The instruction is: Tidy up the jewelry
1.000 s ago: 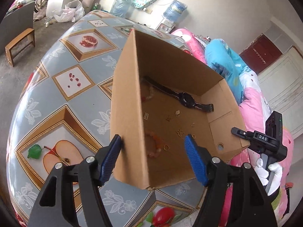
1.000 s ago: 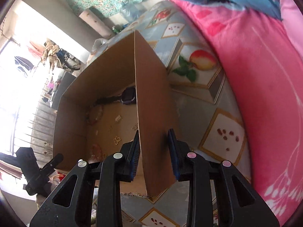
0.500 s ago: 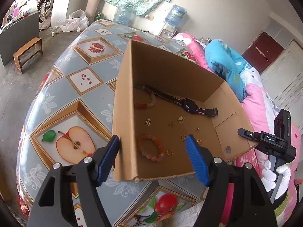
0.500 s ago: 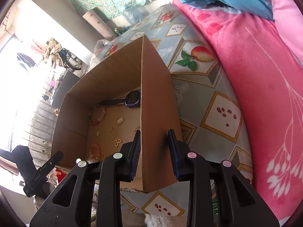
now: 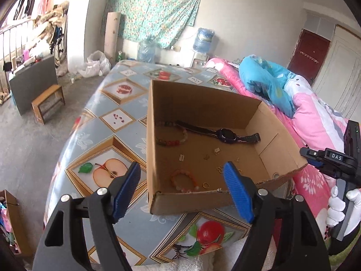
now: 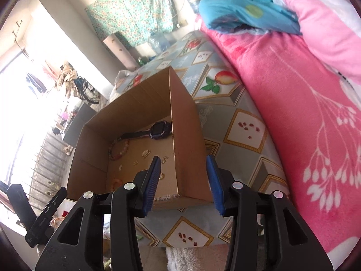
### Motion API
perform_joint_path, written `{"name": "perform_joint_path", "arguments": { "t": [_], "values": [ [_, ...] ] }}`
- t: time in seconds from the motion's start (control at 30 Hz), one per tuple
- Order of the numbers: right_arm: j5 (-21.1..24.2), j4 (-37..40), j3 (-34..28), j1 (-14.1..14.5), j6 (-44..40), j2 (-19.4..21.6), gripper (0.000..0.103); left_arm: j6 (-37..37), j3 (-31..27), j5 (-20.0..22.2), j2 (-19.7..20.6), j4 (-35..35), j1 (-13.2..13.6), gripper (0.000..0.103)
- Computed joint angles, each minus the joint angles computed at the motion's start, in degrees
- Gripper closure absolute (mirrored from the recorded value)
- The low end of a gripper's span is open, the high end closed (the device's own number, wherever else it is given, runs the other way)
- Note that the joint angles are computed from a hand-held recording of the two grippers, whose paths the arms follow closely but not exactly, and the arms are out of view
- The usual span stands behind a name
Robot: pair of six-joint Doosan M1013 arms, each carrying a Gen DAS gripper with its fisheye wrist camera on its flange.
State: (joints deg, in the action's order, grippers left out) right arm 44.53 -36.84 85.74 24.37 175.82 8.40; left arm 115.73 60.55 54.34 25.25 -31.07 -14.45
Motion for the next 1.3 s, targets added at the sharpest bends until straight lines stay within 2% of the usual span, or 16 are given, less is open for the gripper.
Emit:
{"name": "perform_joint_path", "arguments": {
  "t": [0.17, 0.27, 0.33, 0.53, 0.67, 0.7, 0.87, 1.03, 1.3],
  "values": [
    [6.5, -15.0, 1.5, 5.0, 11.2, -0.7, 0.046, 2.0, 5.1, -5.7, -3.8, 1.4, -0.8, 0.014],
    [10.2, -20.1, 1.5, 7.7, 12.6, -0.3, 0.038, 1.9, 6.9, -6.8, -5.1, 1.7, -1.2, 0.005],
    [11.5, -21.5, 1.4, 9.0, 11.8, 0.2, 0.036, 1.5, 7.7, -6.3, -5.7, 2.0, -1.5, 0.005],
    [8.7, -18.7, 1.1, 9.7, 7.1, 1.0, 0.03, -2.8, 8.1, -3.6, -6.1, 3.7, -2.4, 0.005],
    [7.6, -16.0, 0.3, 9.6, 3.7, 1.7, 0.028, -3.5, 10.2, -7.8, -7.6, 7.1, -3.6, 0.005],
    [7.8, -15.8, 0.0, 9.6, 3.2, 1.9, 0.024, -3.7, 10.5, -8.6, -7.9, 7.9, -3.8, 0.005],
    [8.7, -14.5, -1.2, 10.0, 0.7, 2.7, 0.018, -10.6, 11.5, -12.4, -8.5, 16.5, -5.3, 0.005],
    [10.1, -14.0, -1.9, 9.9, -0.6, 3.3, 0.014, -16.3, 10.1, -10.3, -7.5, 20.9, -5.7, 0.005],
    [9.9, -9.7, -3.5, 8.5, -4.8, 4.3, 0.012, -16.6, 8.1, -6.0, -6.0, 24.7, -7.0, 0.005]
  ]
}}
